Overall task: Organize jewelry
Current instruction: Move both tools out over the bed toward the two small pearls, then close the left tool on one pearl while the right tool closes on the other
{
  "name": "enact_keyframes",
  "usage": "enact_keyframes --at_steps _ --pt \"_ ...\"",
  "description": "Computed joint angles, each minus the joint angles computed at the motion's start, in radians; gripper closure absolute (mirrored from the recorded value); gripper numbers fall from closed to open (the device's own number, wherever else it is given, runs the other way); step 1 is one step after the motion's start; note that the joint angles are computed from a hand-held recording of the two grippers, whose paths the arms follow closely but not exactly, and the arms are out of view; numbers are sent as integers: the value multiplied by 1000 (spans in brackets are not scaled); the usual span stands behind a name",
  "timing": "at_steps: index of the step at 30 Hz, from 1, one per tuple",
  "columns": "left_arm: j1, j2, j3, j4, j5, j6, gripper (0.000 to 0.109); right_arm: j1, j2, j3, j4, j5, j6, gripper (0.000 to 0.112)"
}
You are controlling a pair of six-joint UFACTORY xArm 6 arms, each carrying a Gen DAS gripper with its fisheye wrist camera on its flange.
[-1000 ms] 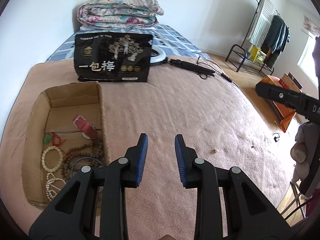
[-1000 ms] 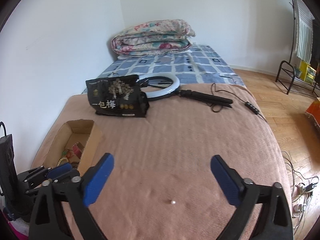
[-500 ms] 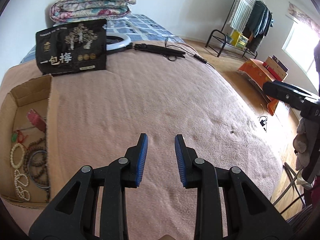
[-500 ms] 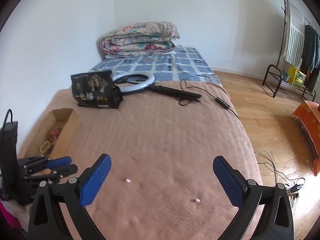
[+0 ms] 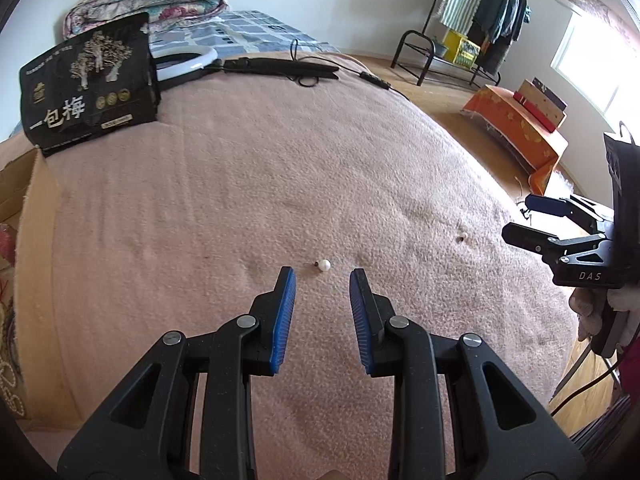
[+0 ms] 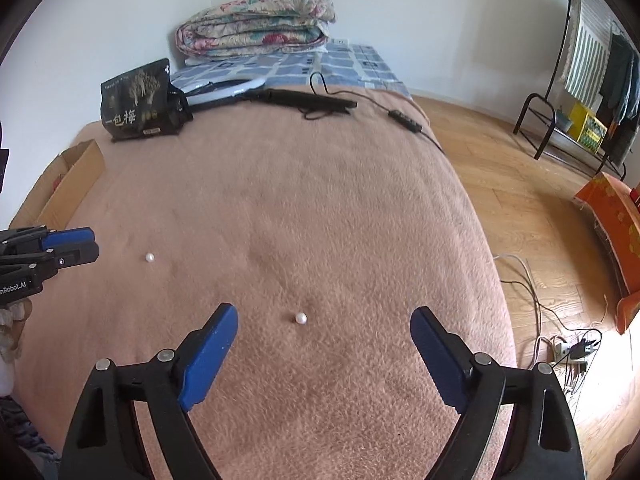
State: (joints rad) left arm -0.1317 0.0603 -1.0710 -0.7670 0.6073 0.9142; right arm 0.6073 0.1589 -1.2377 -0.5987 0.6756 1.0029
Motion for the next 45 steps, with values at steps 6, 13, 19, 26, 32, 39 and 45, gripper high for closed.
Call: enact_keyframes --at_steps 6,13,19,26,32,39,45 --pt "-42 53 -19 35 -51 -21 81 -18 25 24 69 -38 -56 34" --pt "-56 107 -42 78 -80 -43 81 -27 58 16 95 -56 -81 41" --pt "-57 129 -57 91 -77 -48 81 -33 78 9 110 -60 -99 44" --pt "-63 136 -56 89 -84 -32 81 -32 115 -29 132 -68 -130 57" --pt "-66 139 -56 88 -92 -23 81 -27 150 -69 173 -59 -184 72" --pt "-70 141 -56 96 -103 -23 91 -34 146 -53 214 -95 -197 87" --pt "-71 139 -51 97 -118 -13 92 -32 148 -57 231 -99 -210 102"
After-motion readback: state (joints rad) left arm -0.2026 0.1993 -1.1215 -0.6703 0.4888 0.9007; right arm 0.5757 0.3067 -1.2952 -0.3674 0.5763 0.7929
